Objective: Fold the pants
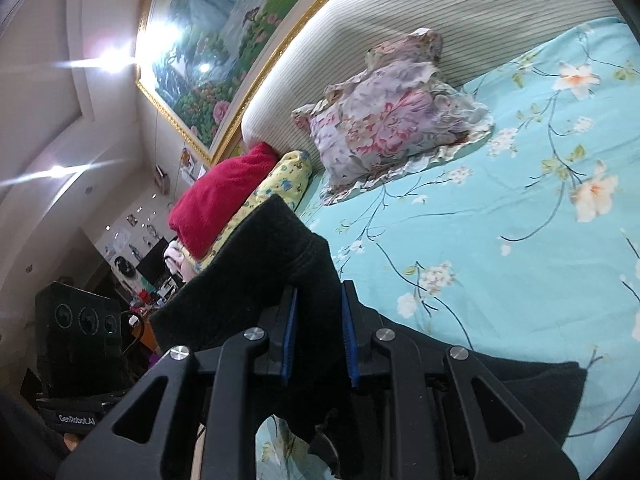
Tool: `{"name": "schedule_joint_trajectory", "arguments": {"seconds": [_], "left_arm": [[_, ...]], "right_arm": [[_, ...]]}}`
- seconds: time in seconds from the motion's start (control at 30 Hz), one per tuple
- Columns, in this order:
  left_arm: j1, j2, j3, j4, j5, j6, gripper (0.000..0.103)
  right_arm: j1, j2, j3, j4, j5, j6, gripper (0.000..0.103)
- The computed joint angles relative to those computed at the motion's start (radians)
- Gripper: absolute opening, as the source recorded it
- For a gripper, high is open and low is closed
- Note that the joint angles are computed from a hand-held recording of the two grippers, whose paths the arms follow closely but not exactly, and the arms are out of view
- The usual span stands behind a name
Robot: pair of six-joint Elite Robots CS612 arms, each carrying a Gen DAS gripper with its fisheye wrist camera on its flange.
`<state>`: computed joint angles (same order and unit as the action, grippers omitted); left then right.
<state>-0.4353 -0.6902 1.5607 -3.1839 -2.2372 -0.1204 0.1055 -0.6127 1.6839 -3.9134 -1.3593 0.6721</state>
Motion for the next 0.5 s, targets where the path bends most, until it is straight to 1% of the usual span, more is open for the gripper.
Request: {"name": "schedule_joint_trajectory", "arguments": {"seconds": [0.23,0.5], "left_arm": [[-0.018,0.002,0.000,0.016,0.013,0.036,0.015],[-0.042,0.005,-0.002,0.064,0.038,0.075,0.015]], "right_arm": [[-0.008,0.001,0.037,-0.058,-0.014,0.030,0.022],[-0.020,0.012,0.066,-0.092,-0.022,0.073,0.022]]}}
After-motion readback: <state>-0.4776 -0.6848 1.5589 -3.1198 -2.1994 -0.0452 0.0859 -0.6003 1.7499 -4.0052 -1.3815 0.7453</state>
